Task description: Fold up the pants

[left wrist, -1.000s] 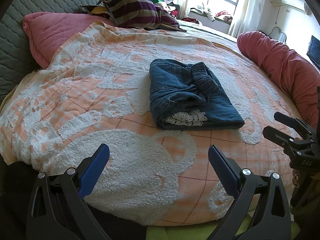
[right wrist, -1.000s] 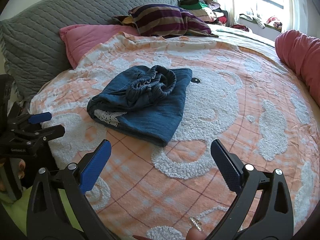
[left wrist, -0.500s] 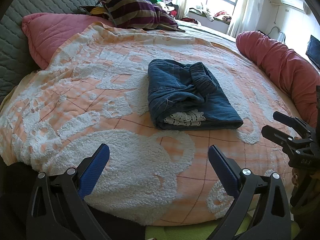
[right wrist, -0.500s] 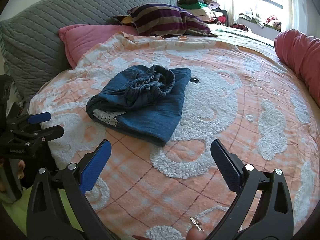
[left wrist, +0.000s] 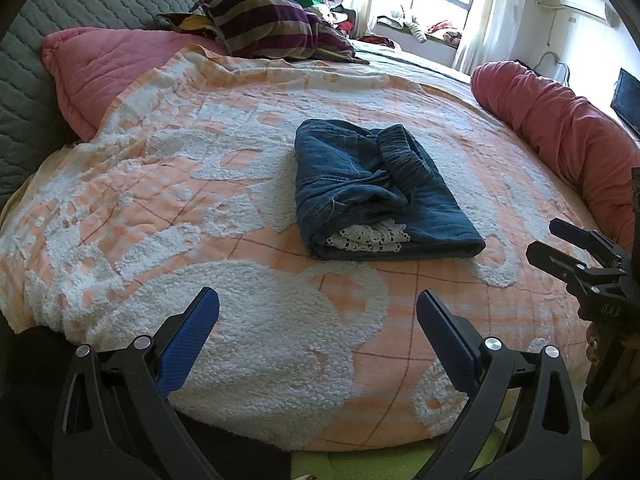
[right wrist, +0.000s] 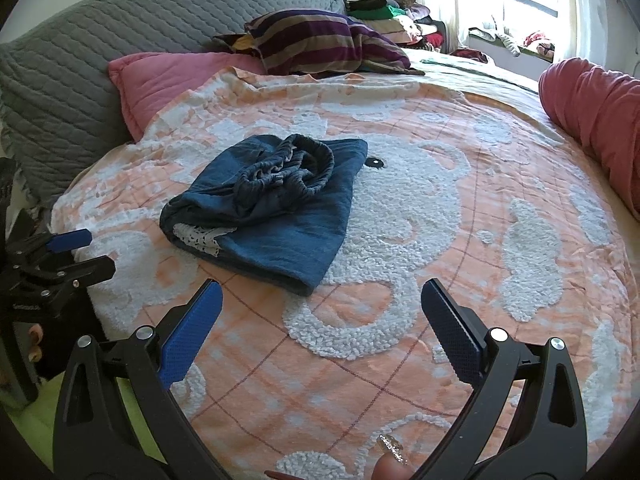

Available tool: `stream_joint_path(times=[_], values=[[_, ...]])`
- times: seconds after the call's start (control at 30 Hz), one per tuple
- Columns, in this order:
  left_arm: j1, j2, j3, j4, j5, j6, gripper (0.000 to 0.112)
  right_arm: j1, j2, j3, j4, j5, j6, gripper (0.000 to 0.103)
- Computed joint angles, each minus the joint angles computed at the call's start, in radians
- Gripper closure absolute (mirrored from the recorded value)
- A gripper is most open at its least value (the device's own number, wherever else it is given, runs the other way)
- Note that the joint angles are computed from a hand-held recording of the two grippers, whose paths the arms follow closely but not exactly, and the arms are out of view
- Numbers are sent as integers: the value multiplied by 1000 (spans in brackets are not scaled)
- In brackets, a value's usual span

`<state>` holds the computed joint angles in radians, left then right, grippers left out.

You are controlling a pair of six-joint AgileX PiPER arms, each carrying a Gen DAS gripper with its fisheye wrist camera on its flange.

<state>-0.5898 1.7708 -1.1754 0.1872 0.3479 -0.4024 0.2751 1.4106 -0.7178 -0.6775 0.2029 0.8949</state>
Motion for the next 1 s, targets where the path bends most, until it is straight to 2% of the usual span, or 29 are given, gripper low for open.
stream_joint_path(times=[0.23, 0.47, 0.6, 0.67, 0.77, 0.9, 0.97, 1.0], values=[[5, -1, -3, -8, 7, 13, 14, -5, 1, -4, -14, 12, 13, 9], [35, 9, -16, -107, 16, 116, 14, -24, 12, -10, -18, 19, 18, 9], [34, 23, -35, 7, 33, -23, 14, -39, 20, -11, -37, 24, 37, 9], [49, 24, -34, -63, 16, 42, 14, -55, 26, -11, -45, 24, 45, 9], [72, 53, -72, -110, 30, 103, 14, -92, 38, -11, -45, 25, 38, 9], [152, 154, -203, -174, 106, 182, 14, -217, 61, -10, -89, 26, 55, 9], [208, 251, -343, -113, 187, 142, 14, -312, 94, -34, -61, 34, 10, 9], [231, 310, -434, -67, 247, 102, 14, -317, 94, -33, -42, 29, -13, 9]])
